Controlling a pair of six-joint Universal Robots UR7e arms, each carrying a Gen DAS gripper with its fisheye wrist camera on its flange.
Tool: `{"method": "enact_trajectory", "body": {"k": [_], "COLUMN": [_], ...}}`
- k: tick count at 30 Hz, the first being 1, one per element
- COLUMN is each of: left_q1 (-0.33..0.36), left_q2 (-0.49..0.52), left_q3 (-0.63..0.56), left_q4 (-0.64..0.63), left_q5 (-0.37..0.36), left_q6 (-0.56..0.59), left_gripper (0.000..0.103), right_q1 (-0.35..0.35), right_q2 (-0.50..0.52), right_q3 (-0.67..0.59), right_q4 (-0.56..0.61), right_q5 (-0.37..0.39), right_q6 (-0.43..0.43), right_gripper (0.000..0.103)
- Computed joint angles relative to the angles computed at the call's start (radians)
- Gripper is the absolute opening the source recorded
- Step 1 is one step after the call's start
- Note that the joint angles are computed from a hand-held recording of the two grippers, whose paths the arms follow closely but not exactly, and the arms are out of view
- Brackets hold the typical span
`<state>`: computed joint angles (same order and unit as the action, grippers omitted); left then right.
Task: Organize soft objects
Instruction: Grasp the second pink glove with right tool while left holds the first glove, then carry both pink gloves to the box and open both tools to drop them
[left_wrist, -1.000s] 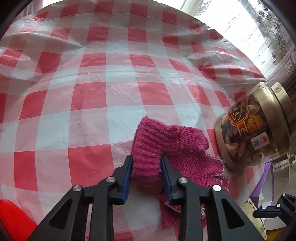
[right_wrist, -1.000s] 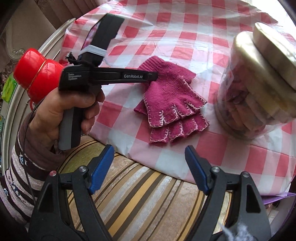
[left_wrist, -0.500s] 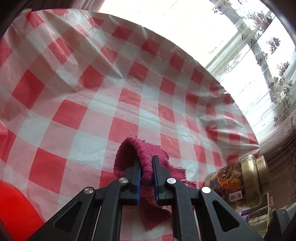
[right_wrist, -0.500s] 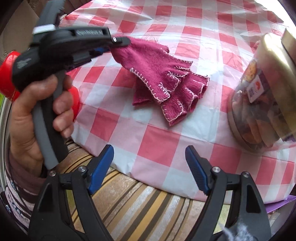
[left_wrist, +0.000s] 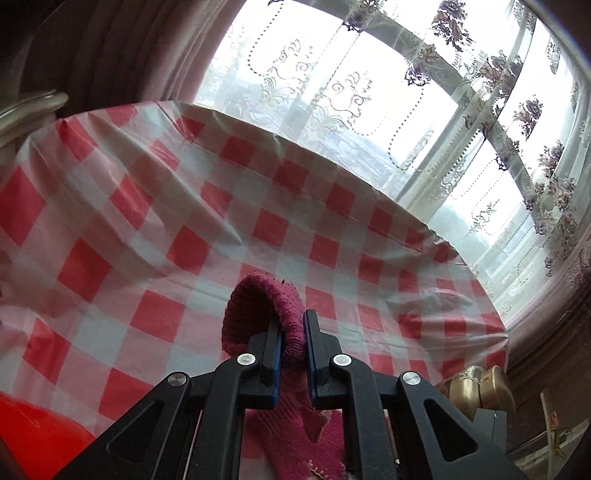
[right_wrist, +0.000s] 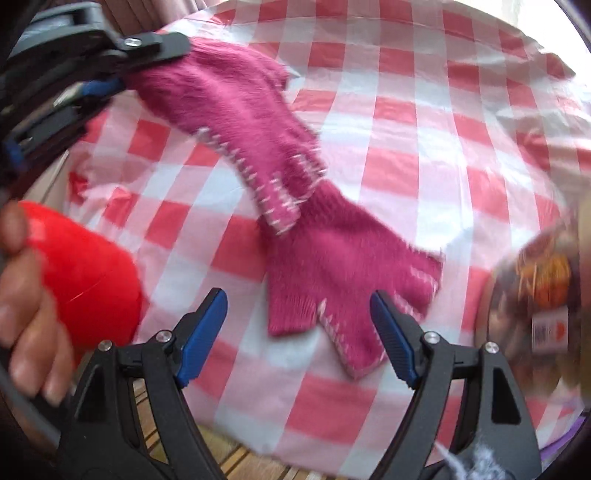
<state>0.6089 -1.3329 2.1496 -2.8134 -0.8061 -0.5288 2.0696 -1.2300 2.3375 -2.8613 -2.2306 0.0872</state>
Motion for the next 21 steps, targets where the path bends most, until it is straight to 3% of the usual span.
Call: {"method": "enact_trajectory", "body": {"k": [3, 8, 11, 12, 13, 21], "left_q1": [0.0, 0.015, 0.012, 0.012, 0.012, -0.026], "left_q2": [-0.001, -0.002, -0.006, -0.006, -0.008, -0.048], "left_q3": [0.004, 0.006, 0.01, 0.01, 0.01, 0.021], "left_q4": [0.0, 0.012, 0.016, 0.019, 0.021, 0.071], "left_q5": [0.043, 0.04, 0.039, 0.036, 0.033, 0.01], "left_q6": [0.01, -0.001, -0.004, -0.006, -0.009, -0.045], "left_gripper": [0.011, 0.011, 0.011, 0.011, 0.011, 0.011], "right_q1": [-0.018, -0.056, -0.043, -0.042, -0.047, -0.034], "right_q2": [0.067, 0.145, 0.166, 0.159, 0.14, -0.062], "right_q3": [-0.044, -0.072, -0.051, -0.046, -0.043, 0.034], "right_q4": [-0.017, -0.038, -0.126, -0.128, -0.105, -0.018], "right_q5": [-0.019, -0.058, -0.101, -0.095, -0.078, 0.048], "right_q6": [-0.057, -0.125, -0.191, -0.203, -0.194, -0.171], "right_gripper": [0.082, 0.08, 0.054, 0.034, 0.02, 0.016]}}
